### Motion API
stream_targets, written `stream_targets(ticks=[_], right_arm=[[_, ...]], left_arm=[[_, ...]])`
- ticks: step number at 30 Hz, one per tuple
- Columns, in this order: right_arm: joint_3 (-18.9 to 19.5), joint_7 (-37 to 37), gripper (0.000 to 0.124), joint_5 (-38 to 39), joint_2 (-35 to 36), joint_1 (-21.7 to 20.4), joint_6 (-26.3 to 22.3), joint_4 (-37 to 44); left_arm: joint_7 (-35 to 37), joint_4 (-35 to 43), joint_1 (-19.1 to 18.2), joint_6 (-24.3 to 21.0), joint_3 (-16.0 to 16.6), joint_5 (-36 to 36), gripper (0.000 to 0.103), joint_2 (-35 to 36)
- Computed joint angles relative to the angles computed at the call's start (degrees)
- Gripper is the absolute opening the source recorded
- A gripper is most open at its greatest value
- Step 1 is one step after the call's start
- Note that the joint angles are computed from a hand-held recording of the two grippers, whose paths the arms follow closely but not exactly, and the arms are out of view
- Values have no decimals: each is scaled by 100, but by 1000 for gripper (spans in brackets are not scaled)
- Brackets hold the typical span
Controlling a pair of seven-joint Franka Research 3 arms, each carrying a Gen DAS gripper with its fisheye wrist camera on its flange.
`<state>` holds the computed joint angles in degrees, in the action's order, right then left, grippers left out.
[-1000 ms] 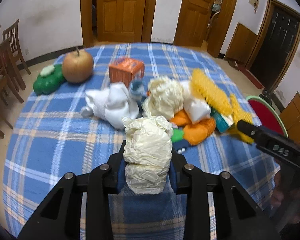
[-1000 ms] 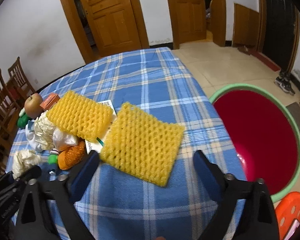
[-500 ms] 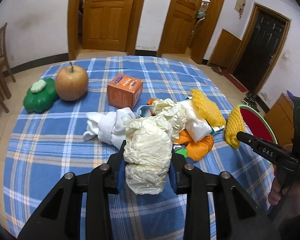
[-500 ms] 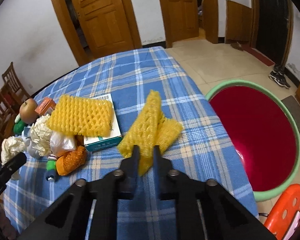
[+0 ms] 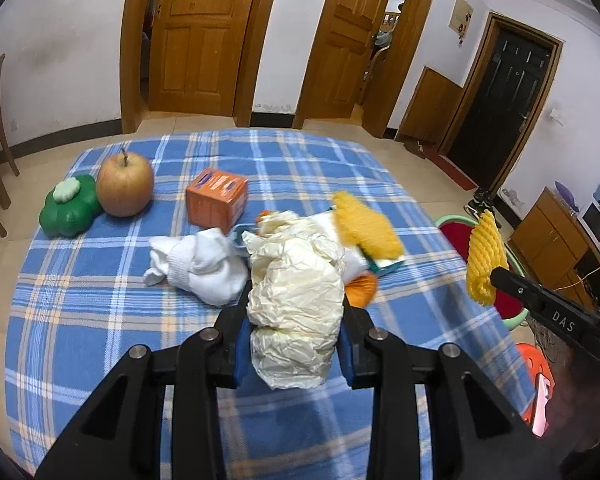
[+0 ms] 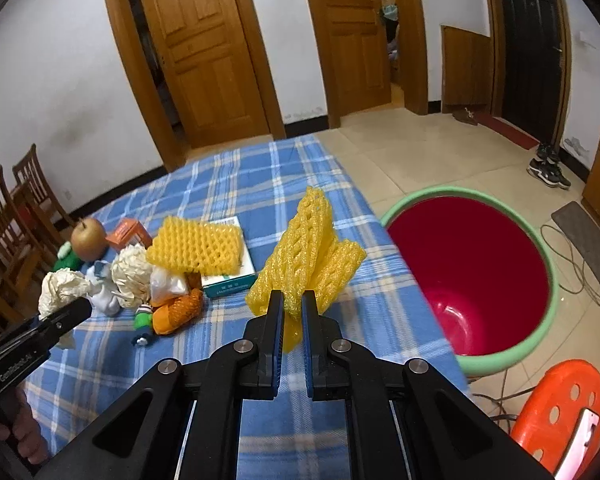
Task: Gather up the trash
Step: 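Carry both items over the red bucket and open both tools to drop them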
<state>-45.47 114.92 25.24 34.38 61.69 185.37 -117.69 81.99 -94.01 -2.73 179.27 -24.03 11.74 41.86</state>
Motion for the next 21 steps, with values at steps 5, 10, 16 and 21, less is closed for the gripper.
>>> stream_targets(ticks=[5,10,16,21], right_arm=[[-101,-259,8,286,-358,118,337,-500],[-27,-599,8,665,-628,-4,599,-880],[532,-909,8,971,-869,-647,870,-1122],[1215,-1060,9,1094,-974,-1472,983,-1183]], left_arm=[[-182,-144,-302,100,164,81,35,-249],[-195,135,-536,-102,157,128,35,-181],[-77,729,-946,-488,245,112,35,98],[173,1329,-1215,-904,224,12,35,436]])
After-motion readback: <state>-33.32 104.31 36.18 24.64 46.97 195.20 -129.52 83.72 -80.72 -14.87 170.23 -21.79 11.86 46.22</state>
